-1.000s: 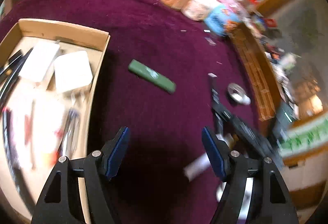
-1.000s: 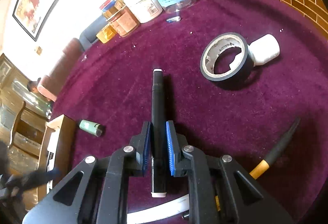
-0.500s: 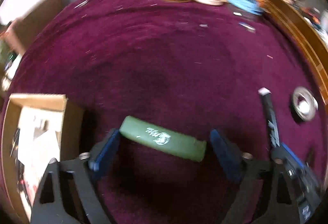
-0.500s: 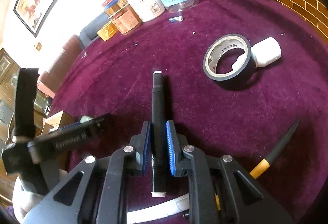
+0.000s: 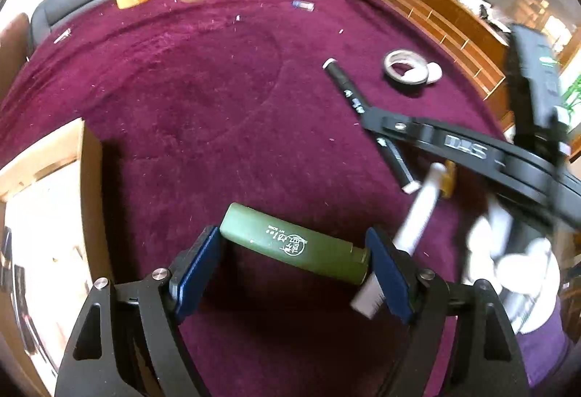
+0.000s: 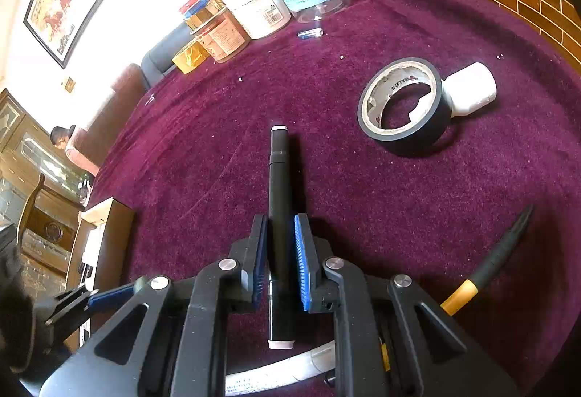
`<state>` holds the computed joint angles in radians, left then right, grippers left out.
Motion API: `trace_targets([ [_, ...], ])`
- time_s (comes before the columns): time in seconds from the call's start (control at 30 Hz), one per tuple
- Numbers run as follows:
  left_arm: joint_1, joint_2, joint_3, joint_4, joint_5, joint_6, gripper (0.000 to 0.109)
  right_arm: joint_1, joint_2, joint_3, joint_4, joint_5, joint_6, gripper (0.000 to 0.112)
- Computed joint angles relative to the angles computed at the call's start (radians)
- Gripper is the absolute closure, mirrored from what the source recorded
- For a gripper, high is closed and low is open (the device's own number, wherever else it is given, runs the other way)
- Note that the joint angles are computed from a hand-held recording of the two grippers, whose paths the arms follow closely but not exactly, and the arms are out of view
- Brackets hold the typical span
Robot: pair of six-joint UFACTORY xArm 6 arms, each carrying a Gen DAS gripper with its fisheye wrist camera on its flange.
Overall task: Organize rigid objects
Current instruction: 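Carry black pen and green tube into the cardboard tray and open both grippers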
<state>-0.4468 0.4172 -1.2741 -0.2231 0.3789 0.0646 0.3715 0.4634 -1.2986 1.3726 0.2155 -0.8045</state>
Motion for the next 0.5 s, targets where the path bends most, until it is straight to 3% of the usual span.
trace_targets([
  [0.17, -0.017, -0.115, 0.137, -0.154, -0.097, 0.088, 0.033, 0.007, 0.000, 0.002, -0.009, -0.017, -0.004, 0.100],
  [0.37, -0.009, -0.276, 0.302, -0.425, -0.164, 0.270, 0.033, 0.008, 0.002, 0.000, 0.006, -0.019, -0.019, 0.100],
  [0.5, 0.029, -0.408, 0.448, -0.472, -0.227, 0.287, 0.033, 0.011, 0.008, -0.009, 0.027, -0.029, -0.031, 0.100],
])
